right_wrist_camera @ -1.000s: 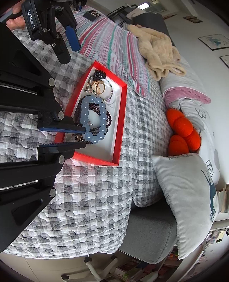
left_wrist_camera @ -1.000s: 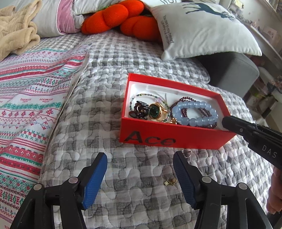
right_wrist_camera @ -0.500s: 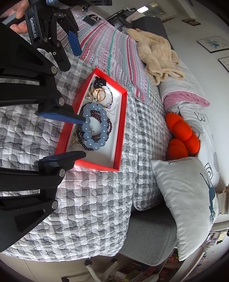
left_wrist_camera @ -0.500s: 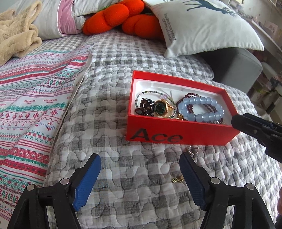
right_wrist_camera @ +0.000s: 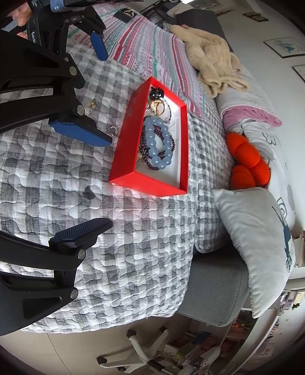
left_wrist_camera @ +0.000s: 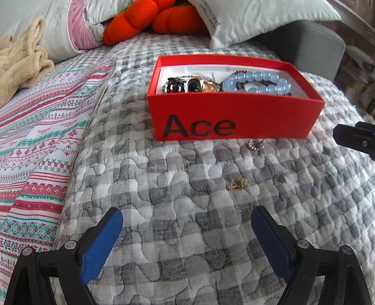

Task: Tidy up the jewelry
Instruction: 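Open both grippers and withdraw them from the red box, then grasp the small gold charm with the left gripper while the right grasps the silver ring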

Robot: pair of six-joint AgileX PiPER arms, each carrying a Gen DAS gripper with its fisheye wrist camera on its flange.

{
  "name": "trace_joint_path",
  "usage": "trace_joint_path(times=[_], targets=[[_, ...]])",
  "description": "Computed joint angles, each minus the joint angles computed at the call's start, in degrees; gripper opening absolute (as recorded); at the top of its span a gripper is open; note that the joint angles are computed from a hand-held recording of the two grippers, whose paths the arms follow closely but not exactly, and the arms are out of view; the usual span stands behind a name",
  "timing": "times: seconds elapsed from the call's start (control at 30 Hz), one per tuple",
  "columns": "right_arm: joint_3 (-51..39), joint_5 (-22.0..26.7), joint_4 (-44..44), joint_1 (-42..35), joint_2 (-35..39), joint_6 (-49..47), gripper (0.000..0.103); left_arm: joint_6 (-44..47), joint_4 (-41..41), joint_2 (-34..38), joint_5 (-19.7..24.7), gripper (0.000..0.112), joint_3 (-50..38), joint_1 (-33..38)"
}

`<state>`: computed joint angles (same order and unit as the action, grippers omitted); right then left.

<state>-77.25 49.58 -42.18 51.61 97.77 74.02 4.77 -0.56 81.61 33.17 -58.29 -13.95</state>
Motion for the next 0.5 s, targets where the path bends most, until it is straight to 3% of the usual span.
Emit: trace_joint_path(times=[0.07,0.17,0.33,0.43,0.5], targets=[[0.07,0.94,0.90,-0.29,0.53,-0.64,0.067,-2.38,2.87,0.06,-0.95,0.092,1.04,-1.23],[0.47,1.82,1.24,-0.45,0.61,-0.87,0.067,2.24,-1.31,-0.38,-2.07,0.092,2.09,-1.11],[2.42,0.74,1.36,-1.11,-1.03,-0.01,0.067,17.96,-18.27,0.25,1.30,0.091,0.91,0.67],[3.56,0.29,1.95,-1.81,-1.59,-0.30,0.067,17.24,-18.89,1.08,1.15,0.076,0.19,0.03],[4.14,0.11,2.41,-2.12,-1.97,-0.24,0.067,14.93,-16.49,1.48,0.42,0.056,-0.30,-1.11]])
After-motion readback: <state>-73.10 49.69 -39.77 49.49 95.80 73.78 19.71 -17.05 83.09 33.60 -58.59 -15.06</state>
